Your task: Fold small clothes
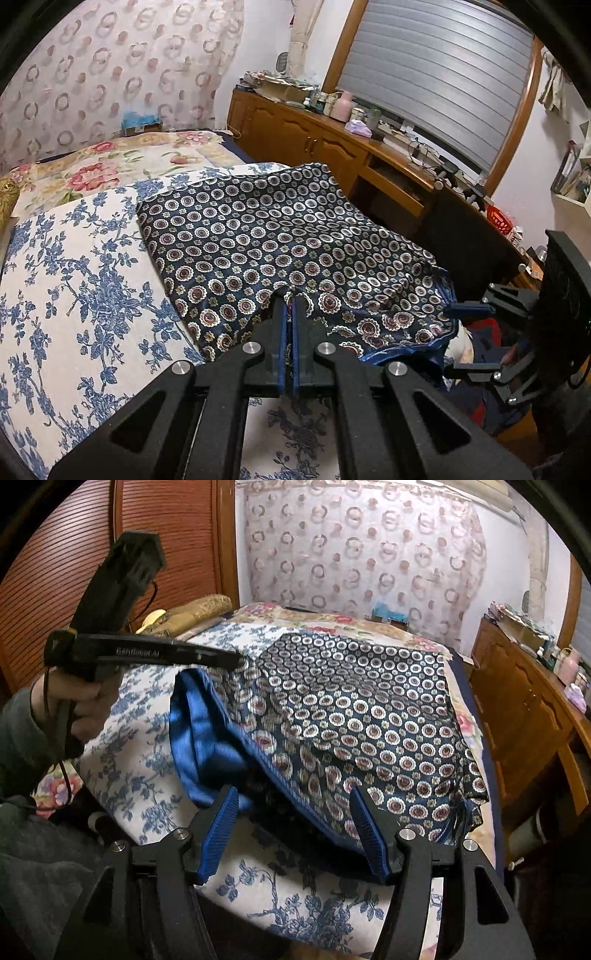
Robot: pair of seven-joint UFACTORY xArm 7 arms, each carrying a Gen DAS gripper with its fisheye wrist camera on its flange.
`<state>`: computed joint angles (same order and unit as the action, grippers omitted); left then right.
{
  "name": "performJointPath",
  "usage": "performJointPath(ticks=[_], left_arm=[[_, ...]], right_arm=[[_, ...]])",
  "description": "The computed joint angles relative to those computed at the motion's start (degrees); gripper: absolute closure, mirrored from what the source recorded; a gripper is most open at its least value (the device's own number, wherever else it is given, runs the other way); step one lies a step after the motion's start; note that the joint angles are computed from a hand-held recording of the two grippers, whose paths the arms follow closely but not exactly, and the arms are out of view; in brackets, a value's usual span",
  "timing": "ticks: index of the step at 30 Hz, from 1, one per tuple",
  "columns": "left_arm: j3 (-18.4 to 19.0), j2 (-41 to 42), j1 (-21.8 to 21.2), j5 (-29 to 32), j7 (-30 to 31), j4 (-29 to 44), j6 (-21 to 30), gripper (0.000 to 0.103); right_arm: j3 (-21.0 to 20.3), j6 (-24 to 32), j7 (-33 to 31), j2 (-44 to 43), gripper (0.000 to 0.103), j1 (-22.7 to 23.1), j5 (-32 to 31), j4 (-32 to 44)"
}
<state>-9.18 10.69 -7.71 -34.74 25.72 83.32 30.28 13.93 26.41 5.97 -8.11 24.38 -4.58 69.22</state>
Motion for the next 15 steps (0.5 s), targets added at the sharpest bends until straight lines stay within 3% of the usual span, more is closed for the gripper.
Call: performJointPath(ticks=[9,15], left_arm=[[0.0,1.6,0.2,1.7,-1.7,1.3,-0.3,0.100],[-0.2,1.9,0.4,2.2,-2.1,1.4,-0.4,0.100]], right_arm=[[-0.4,3.4,-2.5,2.1,0.038,0.3,1.1,1.6],[-0.2,5.0,0.0,4.7,0.038,-0.1,-3.9,3.7]])
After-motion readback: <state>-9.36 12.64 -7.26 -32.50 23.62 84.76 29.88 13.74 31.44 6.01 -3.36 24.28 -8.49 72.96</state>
